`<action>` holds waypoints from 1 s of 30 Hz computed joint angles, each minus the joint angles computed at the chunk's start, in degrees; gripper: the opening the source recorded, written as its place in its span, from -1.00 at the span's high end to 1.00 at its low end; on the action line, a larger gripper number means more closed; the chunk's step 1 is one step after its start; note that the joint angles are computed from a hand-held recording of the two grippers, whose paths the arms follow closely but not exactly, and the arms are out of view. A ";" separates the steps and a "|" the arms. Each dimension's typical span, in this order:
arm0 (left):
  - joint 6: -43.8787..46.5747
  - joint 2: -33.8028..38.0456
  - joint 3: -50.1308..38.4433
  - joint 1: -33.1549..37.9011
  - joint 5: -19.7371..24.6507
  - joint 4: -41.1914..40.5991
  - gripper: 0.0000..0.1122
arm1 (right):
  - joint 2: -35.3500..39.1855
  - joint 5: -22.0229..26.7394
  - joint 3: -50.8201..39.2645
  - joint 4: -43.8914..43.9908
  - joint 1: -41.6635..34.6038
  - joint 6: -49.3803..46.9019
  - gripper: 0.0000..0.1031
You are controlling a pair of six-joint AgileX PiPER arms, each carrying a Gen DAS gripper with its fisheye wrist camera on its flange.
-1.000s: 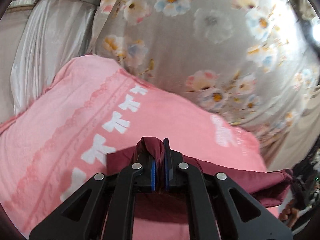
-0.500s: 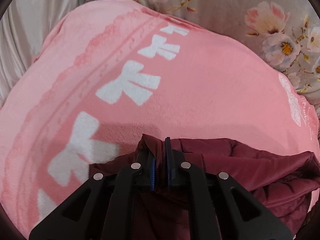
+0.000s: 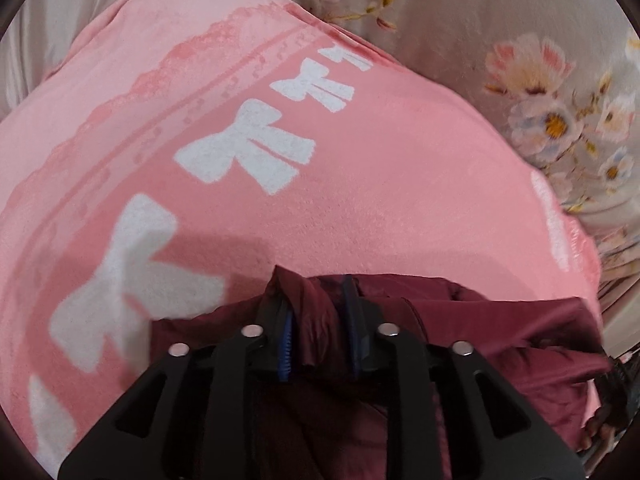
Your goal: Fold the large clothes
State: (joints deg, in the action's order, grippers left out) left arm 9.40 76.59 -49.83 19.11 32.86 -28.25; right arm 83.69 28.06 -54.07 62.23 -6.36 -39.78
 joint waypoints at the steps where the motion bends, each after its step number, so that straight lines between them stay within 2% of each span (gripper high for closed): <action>1: 2.64 -2.57 0.03 2.67 2.87 -2.90 0.21 | -2.84 -0.59 2.00 3.44 -0.66 -3.47 -0.02; 2: 3.30 -5.55 0.27 4.53 4.40 -3.51 -0.20 | -7.06 -2.14 4.19 4.58 -0.67 -5.33 -0.10; 4: -0.64 -11.80 1.12 5.01 2.76 2.15 -0.56 | -13.91 -4.86 6.02 0.00 2.20 -4.96 -0.18; 5: -4.70 -14.78 0.86 3.40 1.97 7.53 -0.56 | -15.59 -4.97 5.37 -5.73 5.31 -1.66 -0.23; 7: -11.78 -17.15 -1.34 -0.90 2.76 17.15 -0.56 | -14.49 -2.73 2.11 -17.18 12.12 7.03 -0.26; 9: -21.17 -17.54 -3.34 -6.97 4.29 26.91 -0.56 | -9.10 -0.69 -3.00 -28.64 21.48 17.62 -0.26; 11: -26.92 -17.17 -5.02 -13.80 6.60 32.98 -0.56 | -3.46 -0.41 -7.73 -40.10 28.29 28.45 -0.26; 13: -34.93 -16.25 -5.90 -21.89 9.19 41.48 -0.56 | 3.44 1.90 -14.23 -51.00 33.54 39.91 -0.26; 14: -37.80 -15.76 -5.98 -25.24 10.11 44.60 -0.56 | 6.73 3.63 -17.48 -53.87 34.99 44.35 -0.18; 15: -39.76 -15.04 -6.15 -27.83 10.81 46.60 -0.56 | 10.10 5.57 -20.71 -54.65 35.45 46.50 -0.07; 16: -41.32 -13.81 -6.54 -30.21 11.39 48.02 -0.56 | 11.95 6.17 -22.25 -56.26 35.91 48.94 0.61; 17: -42.43 -12.59 -6.96 -31.96 11.76 48.84 -0.56 | 14.28 8.12 -24.76 -57.64 36.00 50.87 0.89; 18: -42.89 -10.93 -7.91 -33.35 11.98 49.06 -0.56 | 15.06 8.77 -25.69 -56.73 35.60 51.11 0.91; 20: -42.13 -9.25 -9.25 -34.27 11.49 48.22 -0.56 | 12.94 7.08 -25.08 -52.10 34.20 47.93 0.93; 24: -40.48 -3.47 -15.18 -35.12 10.17 46.99 -0.56 | 8.81 4.98 -26.97 -56.66 35.74 49.62 0.93; 27: -37.87 3.42 -20.21 -33.73 8.79 43.47 -0.56 | 13.65 8.19 -33.62 -63.53 36.86 53.56 0.94; 30: -40.64 12.49 -23.96 -33.67 9.72 46.67 -0.56 | 21.46 12.36 -39.30 -60.70 34.80 51.65 0.94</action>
State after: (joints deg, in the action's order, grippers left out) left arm -31.24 89.08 -73.79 -14.57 42.59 18.42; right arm 105.15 40.42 -93.38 1.53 28.44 11.87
